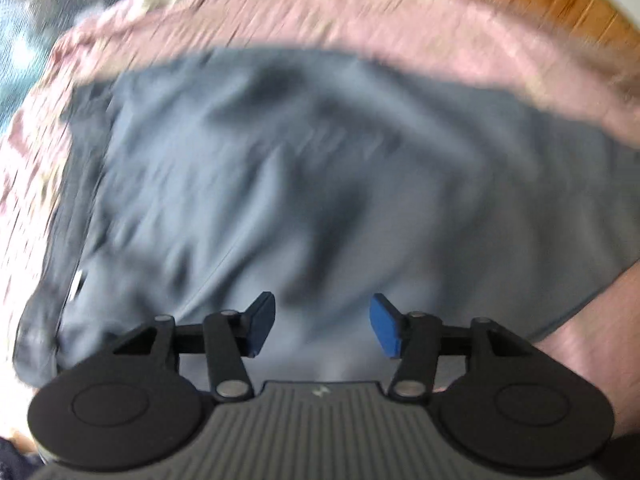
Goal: Fold clothes
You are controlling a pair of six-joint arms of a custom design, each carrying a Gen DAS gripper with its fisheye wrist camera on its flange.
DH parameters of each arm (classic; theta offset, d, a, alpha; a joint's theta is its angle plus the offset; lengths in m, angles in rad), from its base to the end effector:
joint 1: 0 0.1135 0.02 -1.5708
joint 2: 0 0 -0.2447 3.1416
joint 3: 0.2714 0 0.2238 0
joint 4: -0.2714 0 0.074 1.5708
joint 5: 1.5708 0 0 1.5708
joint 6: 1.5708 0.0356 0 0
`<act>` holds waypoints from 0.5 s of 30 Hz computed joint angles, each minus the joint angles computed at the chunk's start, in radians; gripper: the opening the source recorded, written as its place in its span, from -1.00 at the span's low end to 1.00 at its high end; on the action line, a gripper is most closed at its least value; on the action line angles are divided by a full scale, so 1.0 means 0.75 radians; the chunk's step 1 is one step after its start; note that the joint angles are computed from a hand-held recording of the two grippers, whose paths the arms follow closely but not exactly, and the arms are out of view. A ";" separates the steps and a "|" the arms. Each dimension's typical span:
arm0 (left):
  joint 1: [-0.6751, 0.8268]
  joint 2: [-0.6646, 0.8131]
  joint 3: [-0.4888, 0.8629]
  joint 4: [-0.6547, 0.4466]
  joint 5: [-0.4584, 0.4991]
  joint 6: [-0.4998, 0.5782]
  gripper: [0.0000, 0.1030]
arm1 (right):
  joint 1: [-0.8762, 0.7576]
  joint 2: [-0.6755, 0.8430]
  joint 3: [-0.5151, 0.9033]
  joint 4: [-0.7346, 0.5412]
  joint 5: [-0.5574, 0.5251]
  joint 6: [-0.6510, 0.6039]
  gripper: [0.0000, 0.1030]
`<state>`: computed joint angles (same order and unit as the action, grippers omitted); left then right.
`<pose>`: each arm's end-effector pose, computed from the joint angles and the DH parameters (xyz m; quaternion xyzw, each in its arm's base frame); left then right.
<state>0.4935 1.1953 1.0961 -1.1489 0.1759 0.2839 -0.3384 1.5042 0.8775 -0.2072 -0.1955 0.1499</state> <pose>0.1662 0.0823 0.2761 -0.0888 0.9793 -0.0196 0.1809 0.2728 -0.0887 0.1991 0.1903 0.9094 0.0569 0.3654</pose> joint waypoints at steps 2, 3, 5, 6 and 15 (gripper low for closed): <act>-0.229 0.060 0.097 0.040 -0.026 -0.197 0.22 | -0.037 -0.050 -0.006 -0.026 -0.037 0.062 0.05; -0.332 0.101 0.153 0.063 -0.041 -0.282 0.29 | -0.035 -0.073 -0.011 -0.049 -0.058 0.070 0.05; -0.500 0.197 0.208 0.129 -0.023 -0.417 0.48 | 0.020 -0.092 0.018 -0.119 -0.080 0.047 0.05; -0.589 0.308 0.280 0.162 -0.022 -0.474 0.48 | 0.063 -0.099 0.038 -0.151 -0.088 0.030 0.05; -1.157 0.725 0.509 0.363 0.058 -0.528 0.51 | 0.510 -0.103 0.249 -0.545 0.213 0.096 0.22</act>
